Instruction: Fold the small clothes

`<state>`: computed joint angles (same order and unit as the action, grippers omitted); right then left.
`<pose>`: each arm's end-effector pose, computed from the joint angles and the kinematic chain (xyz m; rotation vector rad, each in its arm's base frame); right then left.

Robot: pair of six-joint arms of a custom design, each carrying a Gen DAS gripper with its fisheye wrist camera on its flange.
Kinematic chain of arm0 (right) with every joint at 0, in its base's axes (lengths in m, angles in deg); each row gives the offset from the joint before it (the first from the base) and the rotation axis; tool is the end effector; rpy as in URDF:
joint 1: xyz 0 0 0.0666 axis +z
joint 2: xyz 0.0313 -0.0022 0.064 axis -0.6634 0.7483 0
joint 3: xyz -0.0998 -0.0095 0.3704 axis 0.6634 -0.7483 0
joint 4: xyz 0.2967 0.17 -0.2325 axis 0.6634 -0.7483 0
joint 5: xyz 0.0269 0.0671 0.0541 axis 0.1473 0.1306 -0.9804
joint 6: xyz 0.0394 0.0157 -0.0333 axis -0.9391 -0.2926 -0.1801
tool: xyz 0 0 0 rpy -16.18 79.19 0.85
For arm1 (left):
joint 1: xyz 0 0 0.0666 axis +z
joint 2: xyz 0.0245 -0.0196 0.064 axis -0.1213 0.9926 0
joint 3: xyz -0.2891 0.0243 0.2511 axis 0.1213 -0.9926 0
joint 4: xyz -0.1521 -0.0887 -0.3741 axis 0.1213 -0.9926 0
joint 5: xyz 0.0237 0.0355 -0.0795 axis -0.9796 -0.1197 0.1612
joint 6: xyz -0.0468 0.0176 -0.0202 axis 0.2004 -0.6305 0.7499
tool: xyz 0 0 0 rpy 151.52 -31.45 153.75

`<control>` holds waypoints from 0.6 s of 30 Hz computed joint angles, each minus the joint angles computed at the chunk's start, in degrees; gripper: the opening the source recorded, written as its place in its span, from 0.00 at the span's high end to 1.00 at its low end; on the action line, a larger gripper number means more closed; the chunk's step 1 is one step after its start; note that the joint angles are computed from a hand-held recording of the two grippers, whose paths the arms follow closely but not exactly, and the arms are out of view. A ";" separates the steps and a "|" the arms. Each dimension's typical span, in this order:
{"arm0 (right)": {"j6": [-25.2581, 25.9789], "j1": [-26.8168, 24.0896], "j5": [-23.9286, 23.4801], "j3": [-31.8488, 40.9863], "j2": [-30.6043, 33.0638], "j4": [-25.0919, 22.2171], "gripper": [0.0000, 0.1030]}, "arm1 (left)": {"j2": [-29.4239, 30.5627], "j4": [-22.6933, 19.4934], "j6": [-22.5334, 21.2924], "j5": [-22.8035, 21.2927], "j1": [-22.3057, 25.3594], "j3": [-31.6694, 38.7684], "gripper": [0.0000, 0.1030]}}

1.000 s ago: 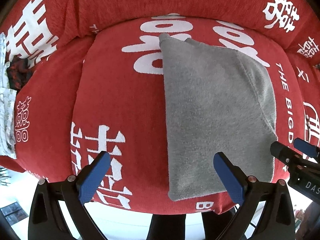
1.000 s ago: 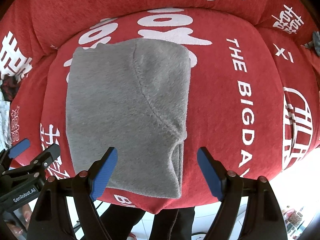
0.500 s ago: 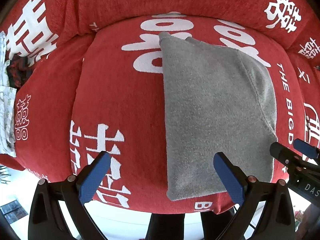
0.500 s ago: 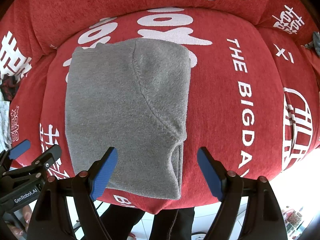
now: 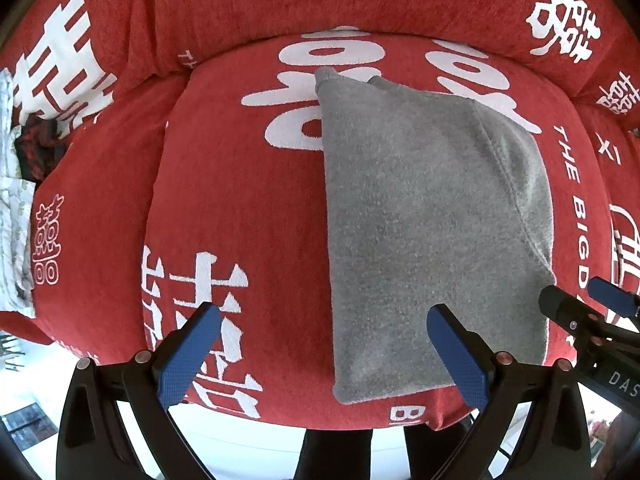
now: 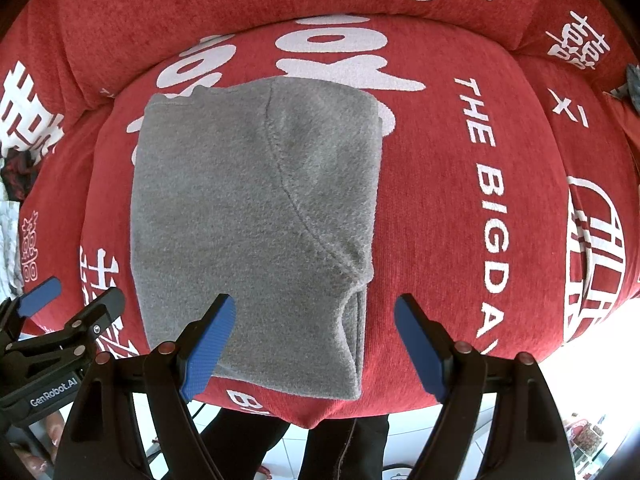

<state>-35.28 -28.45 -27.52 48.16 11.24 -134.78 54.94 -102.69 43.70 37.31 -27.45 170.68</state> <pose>0.4170 0.0989 0.4155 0.3884 3.0798 0.1267 0.4488 -0.1660 0.4148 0.3902 3.0391 0.0616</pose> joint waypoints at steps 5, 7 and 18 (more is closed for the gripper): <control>0.19 0.07 0.03 0.13 0.10 -0.03 0.18 | -0.04 0.01 -0.49 -0.21 -0.18 0.16 0.00; 0.08 0.10 0.10 0.19 0.15 -0.07 0.18 | 0.02 -0.11 -0.53 -0.12 -0.16 0.23 0.00; 0.49 0.08 0.16 0.23 0.17 -0.07 0.18 | 0.15 0.15 -0.65 -1.04 -0.15 0.22 0.00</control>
<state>-34.79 -28.38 -27.36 48.39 11.40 -134.85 55.09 -102.54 43.05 36.27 -27.59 170.91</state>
